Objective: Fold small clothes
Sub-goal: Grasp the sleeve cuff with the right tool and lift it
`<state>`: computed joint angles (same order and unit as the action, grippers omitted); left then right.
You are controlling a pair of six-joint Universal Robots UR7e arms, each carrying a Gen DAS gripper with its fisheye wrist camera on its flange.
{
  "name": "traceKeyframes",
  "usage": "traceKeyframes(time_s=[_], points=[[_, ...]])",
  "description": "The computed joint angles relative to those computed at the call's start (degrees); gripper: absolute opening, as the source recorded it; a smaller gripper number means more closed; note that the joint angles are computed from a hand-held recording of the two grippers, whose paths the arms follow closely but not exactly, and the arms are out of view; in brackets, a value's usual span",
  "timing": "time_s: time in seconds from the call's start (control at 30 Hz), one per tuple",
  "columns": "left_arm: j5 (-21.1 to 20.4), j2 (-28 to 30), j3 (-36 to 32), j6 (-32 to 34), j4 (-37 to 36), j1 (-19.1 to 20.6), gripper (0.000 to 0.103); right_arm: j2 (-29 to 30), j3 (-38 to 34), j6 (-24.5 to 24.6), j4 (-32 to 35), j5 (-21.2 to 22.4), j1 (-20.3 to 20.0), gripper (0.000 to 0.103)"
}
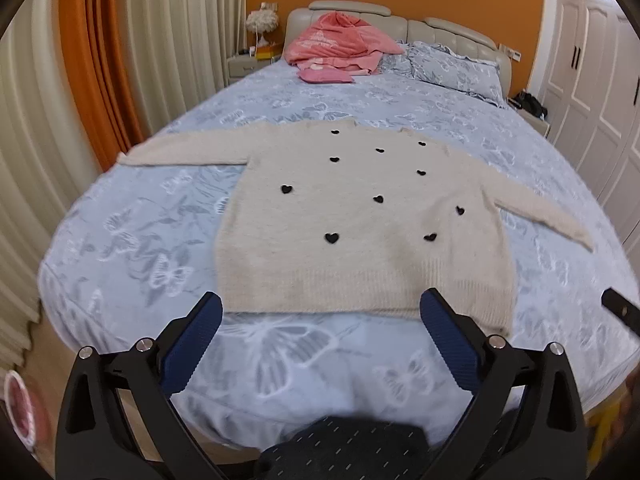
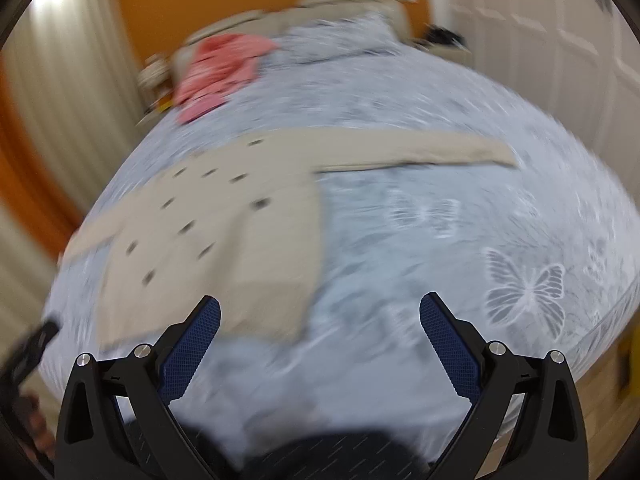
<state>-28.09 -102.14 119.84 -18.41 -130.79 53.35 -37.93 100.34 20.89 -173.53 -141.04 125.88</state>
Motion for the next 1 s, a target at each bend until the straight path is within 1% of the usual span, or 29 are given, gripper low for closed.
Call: traceKeyframes(time_s=[0.03,0.1,0.17,0.2,0.23,0.27,0.3,0.37,0.4,0.43,0.5,0.53,0.57,0.6,0.63,0.67,0.7,0.73,0.77,0.8,0.83,0.9,0.97,1.0], points=[[-0.6,1.3,-0.5,1.3,-2.0,0.7,0.098,-1.6,0.6,0.3,-0.9,1.0,-2.7,0.097],[-1.6,4.6,-1.7,4.8,-6.6,2.3,0.098,-3.4,-0.3,0.0,-1.0,1.5,-7.3,0.098],[-2.5,7.7,-2.7,7.9,-10.7,3.4,0.098,-4.0,-2.1,-2.5,-2.0,2.5,-11.1,0.098],[-3.5,9.7,-3.6,9.5,-12.9,4.2,0.098,-4.1,-3.8,-4.0,-2.6,3.3,-13.6,0.098],[-4.5,11.1,-4.3,10.3,-14.2,4.6,0.098,-4.0,-5.0,-4.8,-3.1,4.3,-15.3,0.097],[-5.7,13.0,-5.1,11.4,-15.8,5.3,0.098,-3.8,-6.6,-5.3,-3.1,5.3,-17.3,0.092],[-7.4,15.0,-5.9,12.3,-17.4,6.1,0.098,-3.5,-8.7,-5.1,-2.8,7.3,-19.8,0.086],[-10.5,18.0,-7.1,13.1,-19.6,7.2,0.098,-3.1,-12.1,-3.1,-1.3,11.0,-23.8,0.083],[-13.1,20.0,-7.8,13.4,-20.6,8.0,0.098,-2.5,-14.0,-2.1,-0.5,13.0,-25.7,0.082],[-15.4,21.5,-8.4,13.6,-20.9,8.6,0.098,-1.9,-15.6,-1.3,0.4,13.7,-26.8,0.082],[-17.8,24.4,-9.3,13.8,-20.0,9.5,0.098,0.2,-19.8,0.8,2.3,14.5,-29.2,0.082],[-18.5,26.4,-10.2,13.4,-17.7,10.0,0.097,0.9,-21.0,1.6,2.8,15.3,-30.0,0.082],[-19.1,28.0,-10.7,12.9,-15.5,10.5,0.093,1.7,-22.4,2.7,3.6,16.0,-30.8,0.082],[-19.6,28.9,-10.9,12.5,-14.1,10.8,0.084,2.5,-23.7,3.4,4.4,16.5,-31.3,0.082],[-20.7,30.1,-11.4,11.3,-10.6,11.4,0.080,3.5,-25.1,3.1,4.3,16.4,-31.7,0.083],[-21.1,30.5,-11.5,10.5,-8.9,11.8,0.075,4.6,-26.2,1.0,2.4,15.3,-31.6,0.082],[-21.1,30.8,-10.7,10.0,-8.9,11.9,0.075,5.8,-28.0,-2.0,1.4,15.1,-31.5,0.066],[-19.5,30.8,-9.0,11.4,-11.3,11.3,0.075,6.2,-29.1,-3.2,2.5,15.6,-31.5,0.044],[-18.4,30.7,-7.7,13.8,-13.6,10.7,0.076,6.5,-30.4,-3.4,4.5,16.8,-31.8,0.013],[-17.7,30.8,-7.1,15.4,-14.2,10.3,0.076,6.5,-31.0,-3.3,4.2,18.6,-31.9,0.014],[-17.5,30.7,-6.5,16.6,-15.0,10.1,0.076,6.6,-31.0,-4.3,1.4,19.4,-31.6,0.014],[-19.1,30.0,-6.7,15.8,-14.5,10.2,0.077,7.0,-32.0,-8.0,-3.7,23.5,-30.1,0.014],[-21.5,28.6,-7.1,14.3,-13.8,10.7,0.077,8.5,-35.7,-12.0,-3.7,26.8,-27.7,0.014],[-23.0,27.7,-7.3,13.7,-13.7,10.9,0.079,9.9,-38.8,-14.3,-2.2,29.3,-26.2,0.014]])
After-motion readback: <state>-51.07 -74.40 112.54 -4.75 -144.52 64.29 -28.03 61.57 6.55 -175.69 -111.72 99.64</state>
